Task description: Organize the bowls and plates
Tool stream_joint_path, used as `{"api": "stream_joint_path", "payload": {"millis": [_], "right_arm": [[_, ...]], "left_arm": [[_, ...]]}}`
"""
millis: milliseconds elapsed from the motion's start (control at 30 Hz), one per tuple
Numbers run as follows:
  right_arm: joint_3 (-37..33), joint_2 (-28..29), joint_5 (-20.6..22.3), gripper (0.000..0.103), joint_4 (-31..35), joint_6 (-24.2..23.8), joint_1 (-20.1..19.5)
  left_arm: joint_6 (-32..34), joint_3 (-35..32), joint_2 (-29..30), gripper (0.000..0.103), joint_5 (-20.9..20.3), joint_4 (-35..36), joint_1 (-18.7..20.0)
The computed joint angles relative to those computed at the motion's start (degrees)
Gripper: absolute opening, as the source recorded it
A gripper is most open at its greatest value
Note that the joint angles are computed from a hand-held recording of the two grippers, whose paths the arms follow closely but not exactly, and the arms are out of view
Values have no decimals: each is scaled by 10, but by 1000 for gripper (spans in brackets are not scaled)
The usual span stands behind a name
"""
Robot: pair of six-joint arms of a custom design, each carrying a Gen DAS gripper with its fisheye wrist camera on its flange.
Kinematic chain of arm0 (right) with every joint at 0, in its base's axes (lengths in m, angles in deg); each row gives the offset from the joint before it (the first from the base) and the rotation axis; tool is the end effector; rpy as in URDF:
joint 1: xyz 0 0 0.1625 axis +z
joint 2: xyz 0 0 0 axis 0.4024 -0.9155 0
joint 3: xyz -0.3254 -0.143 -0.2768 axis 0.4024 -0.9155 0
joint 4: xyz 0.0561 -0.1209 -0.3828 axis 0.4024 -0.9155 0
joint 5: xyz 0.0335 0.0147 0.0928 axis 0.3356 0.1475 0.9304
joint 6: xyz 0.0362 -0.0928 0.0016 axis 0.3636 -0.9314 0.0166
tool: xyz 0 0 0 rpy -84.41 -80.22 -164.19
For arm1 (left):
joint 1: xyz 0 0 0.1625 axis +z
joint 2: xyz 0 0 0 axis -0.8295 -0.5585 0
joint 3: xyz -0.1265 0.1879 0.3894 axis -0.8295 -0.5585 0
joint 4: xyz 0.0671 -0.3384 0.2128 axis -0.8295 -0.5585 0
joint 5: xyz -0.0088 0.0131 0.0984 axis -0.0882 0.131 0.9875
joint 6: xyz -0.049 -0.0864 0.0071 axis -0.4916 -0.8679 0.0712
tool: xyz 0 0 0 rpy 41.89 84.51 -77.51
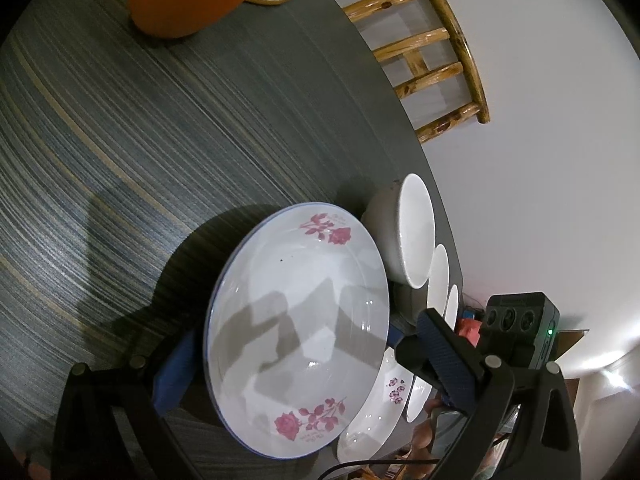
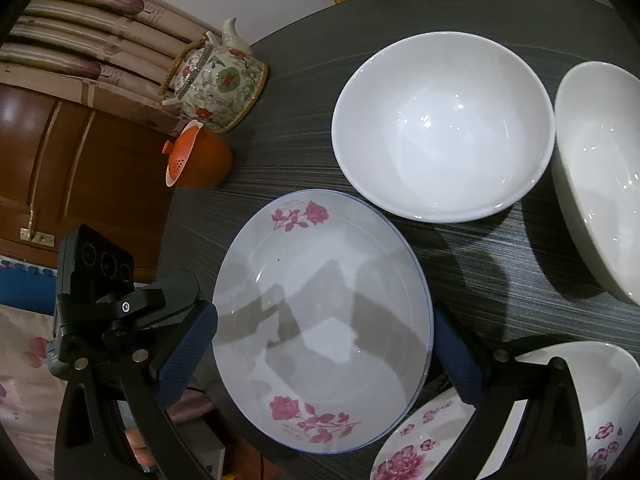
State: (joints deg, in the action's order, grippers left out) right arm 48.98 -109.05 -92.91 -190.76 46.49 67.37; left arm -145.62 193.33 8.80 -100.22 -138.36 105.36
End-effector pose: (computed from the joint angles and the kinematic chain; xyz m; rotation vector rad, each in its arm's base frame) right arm 0.1348 -0.5772 0.3005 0.3516 -3.0215 0.0474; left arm -0.2825 -0.5766 0.1338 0.5758 -2.9760 0.6317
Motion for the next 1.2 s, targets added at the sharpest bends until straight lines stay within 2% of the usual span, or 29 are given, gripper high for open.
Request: {"api": "stream_joint_path", "payload": {"millis": [733,1000,1200], "right_arm": [[16,-39,12,103,1,-1,-4],[35,-86,15,103,9,-4,-27],[51,-131,6,103,17,-12,-55]], "left_arm": [[-7,-16,2,102,9,30,-31],[-7,-40,27,102,-4,48,-51],[-4,-71,67,102,-24,56,-64]]}}
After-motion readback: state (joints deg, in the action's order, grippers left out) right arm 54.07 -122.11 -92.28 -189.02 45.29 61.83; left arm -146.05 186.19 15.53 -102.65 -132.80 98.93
